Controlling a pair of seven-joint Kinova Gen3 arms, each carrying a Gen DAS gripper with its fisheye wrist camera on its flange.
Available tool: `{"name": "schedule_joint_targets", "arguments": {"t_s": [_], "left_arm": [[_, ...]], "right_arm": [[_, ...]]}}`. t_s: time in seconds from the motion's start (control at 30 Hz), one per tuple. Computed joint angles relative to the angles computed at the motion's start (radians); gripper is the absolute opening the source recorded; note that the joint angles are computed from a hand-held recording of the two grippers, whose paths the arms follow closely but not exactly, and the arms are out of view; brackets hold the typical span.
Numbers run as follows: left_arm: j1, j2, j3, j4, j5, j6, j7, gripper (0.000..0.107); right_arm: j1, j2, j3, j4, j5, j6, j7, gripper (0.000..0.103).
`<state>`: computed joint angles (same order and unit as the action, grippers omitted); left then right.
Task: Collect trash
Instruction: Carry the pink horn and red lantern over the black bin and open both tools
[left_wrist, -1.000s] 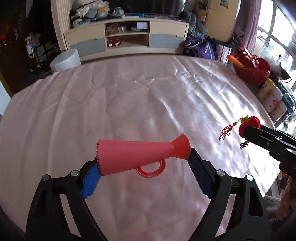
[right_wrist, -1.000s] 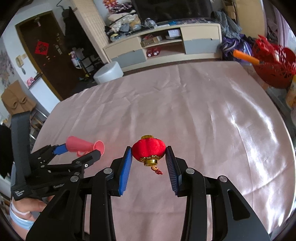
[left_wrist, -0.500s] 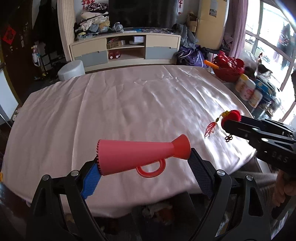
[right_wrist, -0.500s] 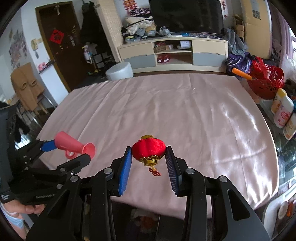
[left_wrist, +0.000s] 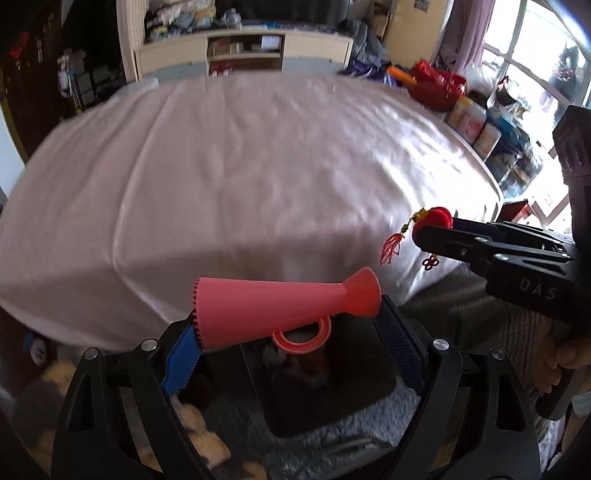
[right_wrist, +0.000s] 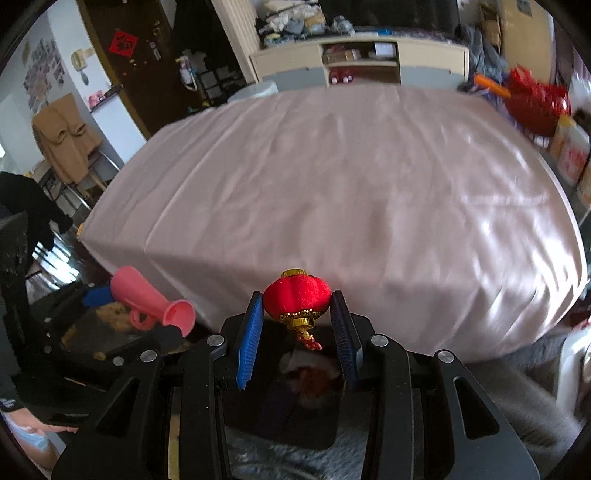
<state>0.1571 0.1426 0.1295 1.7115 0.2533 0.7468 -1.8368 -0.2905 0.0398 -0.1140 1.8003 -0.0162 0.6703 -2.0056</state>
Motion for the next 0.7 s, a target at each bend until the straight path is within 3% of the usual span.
{"name": "schedule_joint_targets", "arguments": {"t_s": [0.3,0.7], "left_arm": [[-0.025,0.062,0.005,0.09,0.049,0.016,-0.054,0.083],[-0.02,0.13,0.014,0.121,0.047,-0.008,-0.055,0.083]], "right_arm": [[-0.006,0.056,-0.009,0.103,-0.083,-0.052,-0.01,0.038],[-0.007,0.134,-0.008,0.107,-0.138,-0.051,0.018,0.039]]}}
